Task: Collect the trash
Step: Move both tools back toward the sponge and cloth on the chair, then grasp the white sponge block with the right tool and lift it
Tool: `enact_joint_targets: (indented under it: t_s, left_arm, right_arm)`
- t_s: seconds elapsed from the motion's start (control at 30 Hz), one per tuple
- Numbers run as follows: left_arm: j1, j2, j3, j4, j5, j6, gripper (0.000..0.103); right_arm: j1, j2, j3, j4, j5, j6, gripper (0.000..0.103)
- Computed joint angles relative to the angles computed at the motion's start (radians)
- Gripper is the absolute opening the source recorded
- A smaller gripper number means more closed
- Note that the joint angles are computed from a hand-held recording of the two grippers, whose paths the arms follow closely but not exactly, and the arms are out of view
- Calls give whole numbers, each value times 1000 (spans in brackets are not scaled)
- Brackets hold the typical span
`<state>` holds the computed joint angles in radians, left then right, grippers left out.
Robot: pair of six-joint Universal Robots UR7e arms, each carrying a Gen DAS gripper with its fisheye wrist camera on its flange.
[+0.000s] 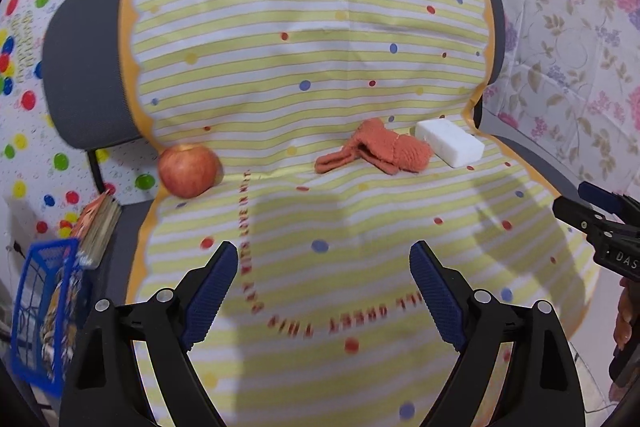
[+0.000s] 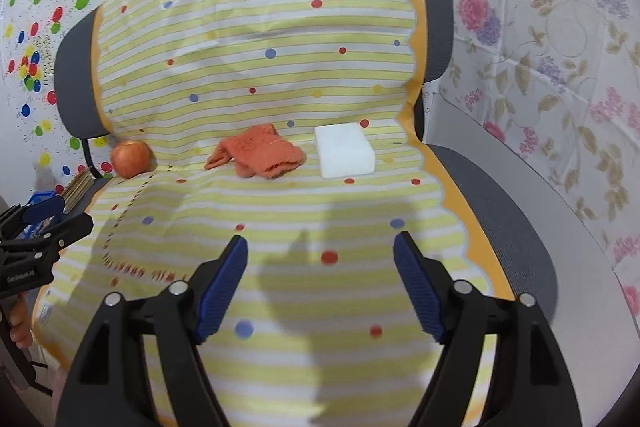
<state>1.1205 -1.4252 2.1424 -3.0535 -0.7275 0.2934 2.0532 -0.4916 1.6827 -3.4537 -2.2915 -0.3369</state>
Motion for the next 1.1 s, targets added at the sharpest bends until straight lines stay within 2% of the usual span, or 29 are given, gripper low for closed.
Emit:
enact_joint_targets:
  t_s: [0.33, 0.43, 0.57, 0.8, 0.9, 1.1]
  left_arm:
    - [77, 197, -201, -16, -52, 63, 88]
    - [97, 238, -255, 3, -70, 68, 88]
    - [115, 280, -310, 27, -76, 76, 88]
    - [137, 317, -360, 57, -87, 74, 88]
    - [143, 323, -370, 77, -94, 69, 88]
    - [149, 333, -391, 93, -117, 69, 87]
  right_arm:
    - [-104, 93, -235, 156, 25, -16, 78]
    - [-125, 119, -311, 248, 26, 2, 78]
    - [-138, 169, -414, 336, 22, -13, 82]
    - [-150, 247, -575, 457, -20, -35, 82]
    - [-153, 257, -603, 494, -18, -36, 68]
    - [-140, 241, -549, 425, -28, -75, 62]
